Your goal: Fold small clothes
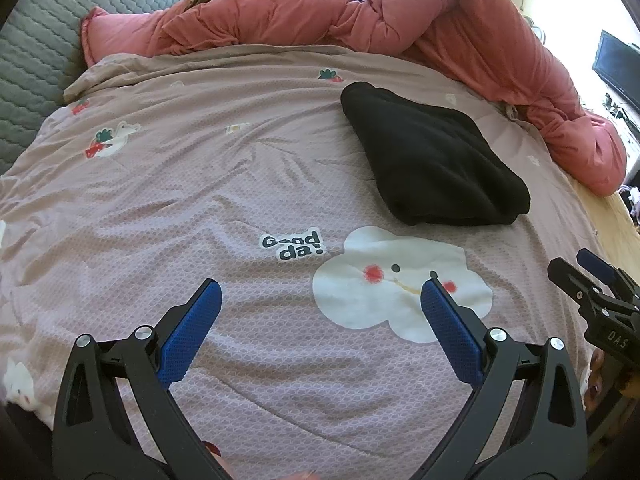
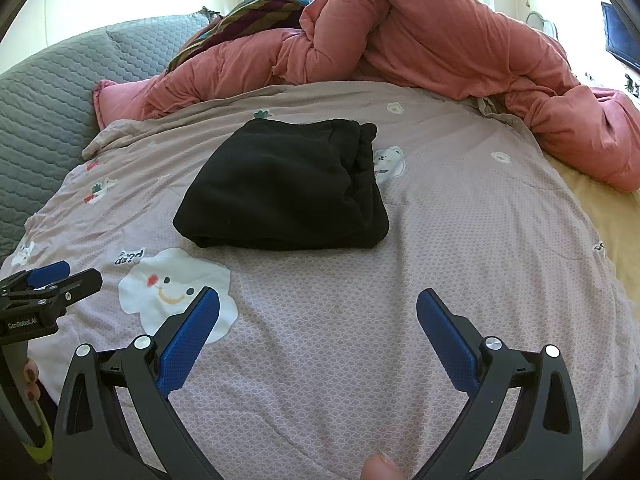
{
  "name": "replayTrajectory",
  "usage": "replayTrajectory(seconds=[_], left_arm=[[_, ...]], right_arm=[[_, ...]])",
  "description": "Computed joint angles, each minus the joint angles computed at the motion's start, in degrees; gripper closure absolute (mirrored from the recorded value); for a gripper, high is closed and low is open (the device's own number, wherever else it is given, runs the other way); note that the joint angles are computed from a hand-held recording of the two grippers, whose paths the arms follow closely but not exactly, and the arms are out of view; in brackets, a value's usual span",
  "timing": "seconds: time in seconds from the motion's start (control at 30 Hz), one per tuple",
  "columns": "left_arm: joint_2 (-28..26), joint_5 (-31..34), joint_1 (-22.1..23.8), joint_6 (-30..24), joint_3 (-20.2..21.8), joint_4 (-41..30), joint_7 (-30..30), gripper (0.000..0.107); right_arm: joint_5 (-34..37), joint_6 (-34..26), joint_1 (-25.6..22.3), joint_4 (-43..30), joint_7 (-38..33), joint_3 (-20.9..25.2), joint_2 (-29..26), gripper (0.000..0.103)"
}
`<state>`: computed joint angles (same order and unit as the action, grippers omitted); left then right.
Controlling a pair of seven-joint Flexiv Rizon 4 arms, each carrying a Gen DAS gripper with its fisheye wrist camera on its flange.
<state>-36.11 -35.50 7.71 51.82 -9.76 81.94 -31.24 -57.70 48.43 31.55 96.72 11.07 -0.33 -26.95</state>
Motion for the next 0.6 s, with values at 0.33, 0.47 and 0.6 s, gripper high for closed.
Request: replayTrajectory(seconds=[0.33, 0.47, 0.6], left_arm=[[0.29, 0.1, -0.07, 0.45, -0.03, 0.42, 0.06, 0.013], [0.22, 0.29, -0.11, 0.37, 0.04, 0.32, -0.06, 0.013], [0.12, 0.33, 0.0, 0.09, 0.0, 0.1, 0.04, 0.013]], right_arm=[[0.07, 0.04, -0.06, 0.05, -0.1, 0.07, 0.06, 0.005], [0.02, -0.03, -0.04, 0.02, 0.06, 0.04, 0.1, 0.005], [-0.19, -0.22, -0.01, 0.11, 0.32, 0.01, 0.22, 0.005]])
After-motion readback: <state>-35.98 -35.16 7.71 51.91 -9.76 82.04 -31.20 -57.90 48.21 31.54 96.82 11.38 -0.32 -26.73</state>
